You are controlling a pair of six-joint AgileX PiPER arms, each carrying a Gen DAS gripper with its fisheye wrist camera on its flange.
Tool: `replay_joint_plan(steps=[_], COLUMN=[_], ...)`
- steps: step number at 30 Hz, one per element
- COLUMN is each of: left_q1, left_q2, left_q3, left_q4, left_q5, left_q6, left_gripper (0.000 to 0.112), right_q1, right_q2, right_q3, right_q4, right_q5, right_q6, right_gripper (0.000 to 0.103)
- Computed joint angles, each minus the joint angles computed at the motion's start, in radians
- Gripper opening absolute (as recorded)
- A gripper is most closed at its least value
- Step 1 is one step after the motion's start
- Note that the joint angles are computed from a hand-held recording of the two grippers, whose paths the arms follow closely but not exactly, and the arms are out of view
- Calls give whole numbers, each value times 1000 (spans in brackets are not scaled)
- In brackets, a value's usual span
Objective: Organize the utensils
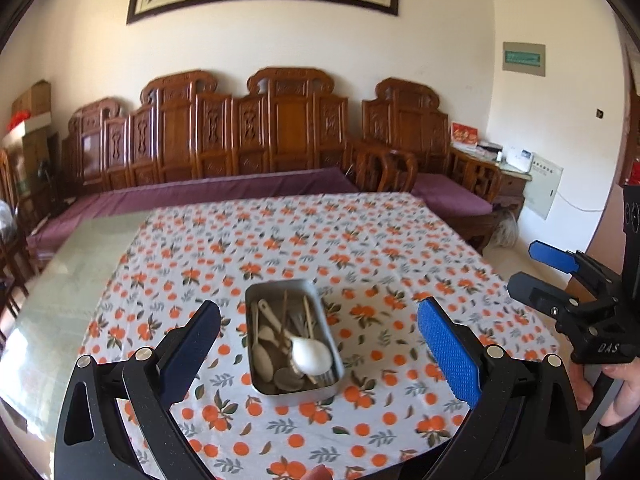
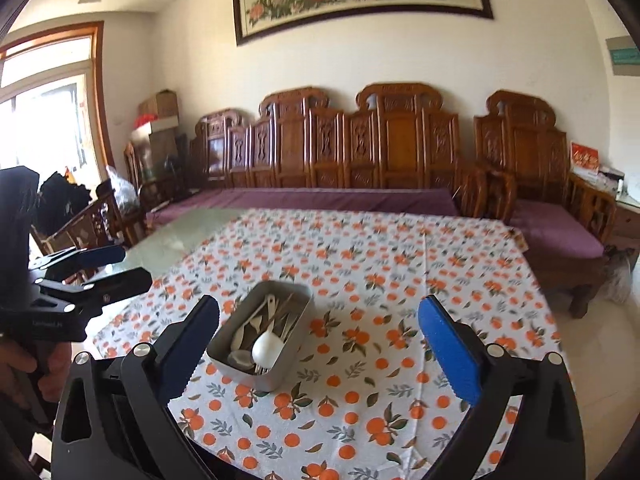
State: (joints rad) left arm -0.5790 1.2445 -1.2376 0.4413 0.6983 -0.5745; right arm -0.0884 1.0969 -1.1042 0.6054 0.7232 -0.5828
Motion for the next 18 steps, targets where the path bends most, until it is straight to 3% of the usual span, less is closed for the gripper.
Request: replay_joint_plan(steps=[9, 18], left_q1=[-152, -207], left_q2=[-53, -67], left_q3=[-14, -3], left_q4=[172, 226], left_q5=[114, 126], left_q6=[-177, -219], left_gripper=[95, 95], right_q1=[-111, -121], right_q2=[-94, -110], right_q3=[-2, -1], right_q4=[104, 125], right_q5=[91, 110], right_q6=[-95, -108], right_gripper=[100, 100])
